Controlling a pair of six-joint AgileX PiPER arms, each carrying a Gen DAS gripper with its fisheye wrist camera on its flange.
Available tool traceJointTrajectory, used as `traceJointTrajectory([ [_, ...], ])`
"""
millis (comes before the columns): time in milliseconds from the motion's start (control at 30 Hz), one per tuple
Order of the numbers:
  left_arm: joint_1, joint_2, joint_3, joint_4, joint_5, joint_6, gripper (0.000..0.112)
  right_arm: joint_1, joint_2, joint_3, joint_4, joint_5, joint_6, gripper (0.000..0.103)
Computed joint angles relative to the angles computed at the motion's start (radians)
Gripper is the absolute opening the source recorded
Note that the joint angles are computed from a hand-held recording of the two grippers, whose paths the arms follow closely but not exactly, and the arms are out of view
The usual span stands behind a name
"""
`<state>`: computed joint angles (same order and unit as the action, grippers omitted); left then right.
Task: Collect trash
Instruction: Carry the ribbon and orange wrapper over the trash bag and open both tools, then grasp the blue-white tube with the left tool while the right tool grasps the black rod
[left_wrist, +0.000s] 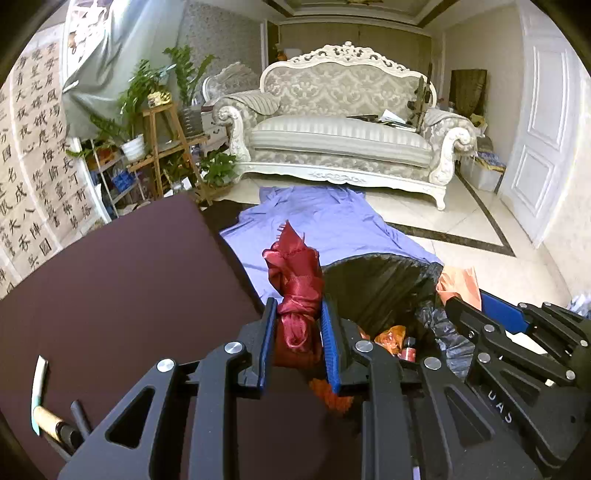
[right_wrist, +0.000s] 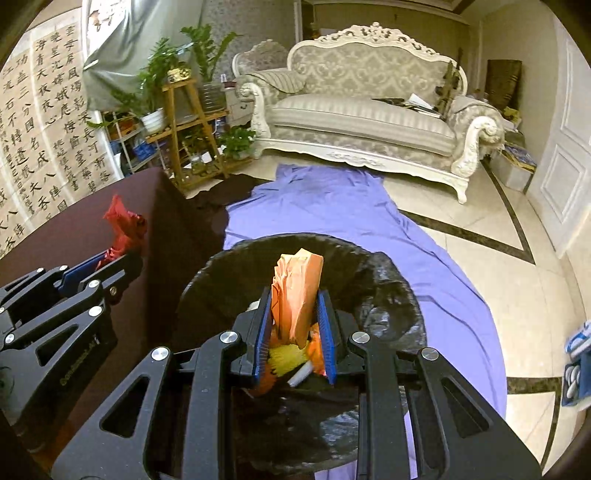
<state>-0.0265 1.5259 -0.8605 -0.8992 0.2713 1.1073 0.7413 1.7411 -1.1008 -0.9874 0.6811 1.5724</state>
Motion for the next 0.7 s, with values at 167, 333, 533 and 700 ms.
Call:
traceJointTrajectory([
  [167,-0.034,0.012,0.022,0.035,-0.075,-0.012,0.067,-0.028,0.019,0.001,0.000,-0.010,0.002,0.039],
  [333,0.019,-0.002,0.022,-0.010,-0.039,0.030,0.071,-0.022,0.012,0.016,-0.007,-0.009,0.029,0.043],
  [533,0.148,-0.041,0.017,-0.020,0.036,0.051,0.074,0.014,0.005,0.007,-0.005,0.019,0.041,0.043],
  [700,0.296,-0.075,0.015,-0.021,0.115,0.078,0.076,0.077,0.010,-0.040,0.002,0.044,0.028,0.043],
])
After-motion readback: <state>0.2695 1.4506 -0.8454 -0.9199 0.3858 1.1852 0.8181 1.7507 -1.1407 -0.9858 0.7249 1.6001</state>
